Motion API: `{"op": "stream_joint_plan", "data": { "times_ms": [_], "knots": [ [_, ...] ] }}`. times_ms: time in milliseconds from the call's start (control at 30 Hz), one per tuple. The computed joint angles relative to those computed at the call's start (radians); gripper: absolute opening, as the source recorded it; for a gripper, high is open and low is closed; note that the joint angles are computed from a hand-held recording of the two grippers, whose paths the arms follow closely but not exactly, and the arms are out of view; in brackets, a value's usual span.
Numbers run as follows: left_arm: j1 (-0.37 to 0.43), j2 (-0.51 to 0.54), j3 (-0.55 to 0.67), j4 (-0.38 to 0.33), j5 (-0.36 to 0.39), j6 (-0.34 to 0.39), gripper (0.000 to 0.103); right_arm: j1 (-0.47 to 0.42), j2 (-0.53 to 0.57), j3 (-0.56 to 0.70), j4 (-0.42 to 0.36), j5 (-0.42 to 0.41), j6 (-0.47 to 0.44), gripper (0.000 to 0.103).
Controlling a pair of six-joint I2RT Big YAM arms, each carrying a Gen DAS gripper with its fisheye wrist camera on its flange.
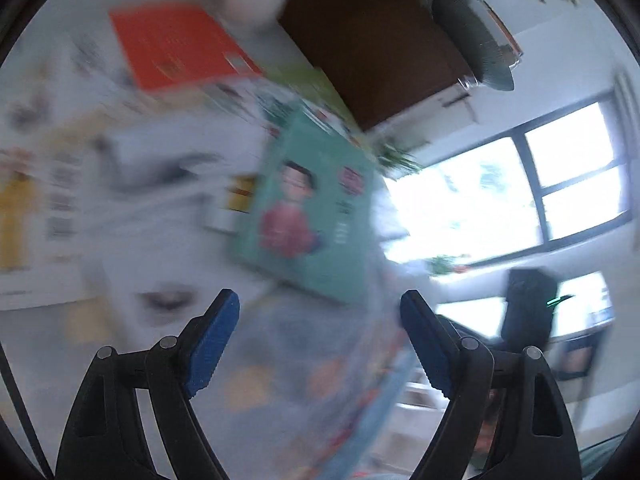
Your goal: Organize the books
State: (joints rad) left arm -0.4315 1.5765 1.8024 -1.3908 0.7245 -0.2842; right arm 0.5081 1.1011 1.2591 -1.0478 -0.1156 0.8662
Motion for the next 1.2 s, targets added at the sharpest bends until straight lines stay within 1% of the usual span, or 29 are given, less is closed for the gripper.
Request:
{"op": "stream_joint_plan", "data": {
  "times_ms": [33, 67, 133, 200, 233, 267, 300, 367, 500, 567, 600, 633, 700, 800, 867, 933, 1033, 1100, 1133, 1200],
  "knots": [
    [-0.006, 0.026, 0.005, 0.023, 0.021, -0.033, 0.081, -0.033, -0.002, -0.015, -0.001, -0.001, 0.000, 0.055],
    [-0.013, 0.044, 0.009, 0.039, 0.013, -0.048, 0.082, -0.058, -0.002, -0.030, -0.004, 0.000, 0.003, 0.055],
    [-0.029, 0.072, 0.016, 0.070, -0.024, -0.070, 0.081, -0.101, 0.004, -0.053, -0.005, 0.001, -0.001, 0.050],
    [-0.041, 0.089, 0.007, 0.114, -0.065, -0.093, 0.081, -0.135, 0.015, -0.074, 0.011, 0.001, -0.016, 0.047],
    [-0.047, 0.091, 0.000, 0.131, -0.098, -0.097, 0.081, -0.144, 0.020, -0.085, 0.024, 0.000, -0.022, 0.040],
    [-0.057, 0.090, -0.008, 0.148, -0.154, -0.106, 0.081, -0.154, 0.029, -0.090, 0.035, -0.003, -0.029, 0.037],
    [-0.065, 0.087, -0.017, 0.162, -0.186, -0.114, 0.081, -0.151, 0.048, -0.085, 0.046, 0.006, -0.024, 0.036],
    [-0.070, 0.074, -0.042, 0.202, -0.190, -0.125, 0.081, -0.146, 0.075, -0.078, 0.045, 0.036, -0.032, 0.036],
    [-0.079, 0.072, -0.039, 0.196, -0.206, -0.103, 0.082, -0.137, 0.102, -0.072, 0.064, 0.061, -0.038, 0.036],
    [-0.083, 0.067, -0.047, 0.196, -0.178, -0.093, 0.082, -0.139, 0.107, -0.071, 0.081, 0.035, -0.057, 0.034],
    [-0.085, 0.067, -0.049, 0.202, -0.175, -0.089, 0.082, -0.134, 0.113, -0.063, 0.069, 0.044, -0.069, 0.032],
    [-0.087, 0.056, -0.060, 0.208, -0.171, -0.081, 0.082, -0.122, 0.120, -0.046, 0.038, 0.079, -0.098, 0.032],
    [-0.088, 0.025, -0.085, 0.210, -0.161, -0.061, 0.082, -0.114, 0.121, -0.036, 0.015, 0.089, -0.141, 0.032],
    [-0.084, -0.049, -0.154, 0.205, -0.144, -0.038, 0.082, -0.114, 0.098, -0.042, 0.005, 0.029, -0.190, 0.032],
    [-0.084, -0.126, -0.232, 0.210, -0.153, -0.038, 0.082, -0.084, 0.094, -0.029, -0.023, 0.006, -0.235, 0.032],
    [-0.080, -0.209, -0.314, 0.222, -0.176, -0.058, 0.082, -0.037, 0.095, -0.017, -0.032, 0.000, -0.260, 0.034],
    [-0.058, -0.352, -0.445, 0.224, -0.223, -0.111, 0.082, 0.061, 0.121, 0.013, -0.047, 0.024, -0.295, 0.034],
    [-0.029, -0.430, -0.514, 0.237, -0.222, -0.160, 0.082, 0.109, 0.145, 0.031, -0.052, 0.034, -0.313, 0.034],
    [-0.008, -0.474, -0.549, 0.237, -0.229, -0.186, 0.082, 0.131, 0.158, 0.039, -0.043, 0.028, -0.323, 0.034],
    [0.026, -0.527, -0.592, 0.234, -0.245, -0.209, 0.082, 0.151, 0.185, 0.056, -0.025, -0.017, -0.334, 0.034]
  ]
}}
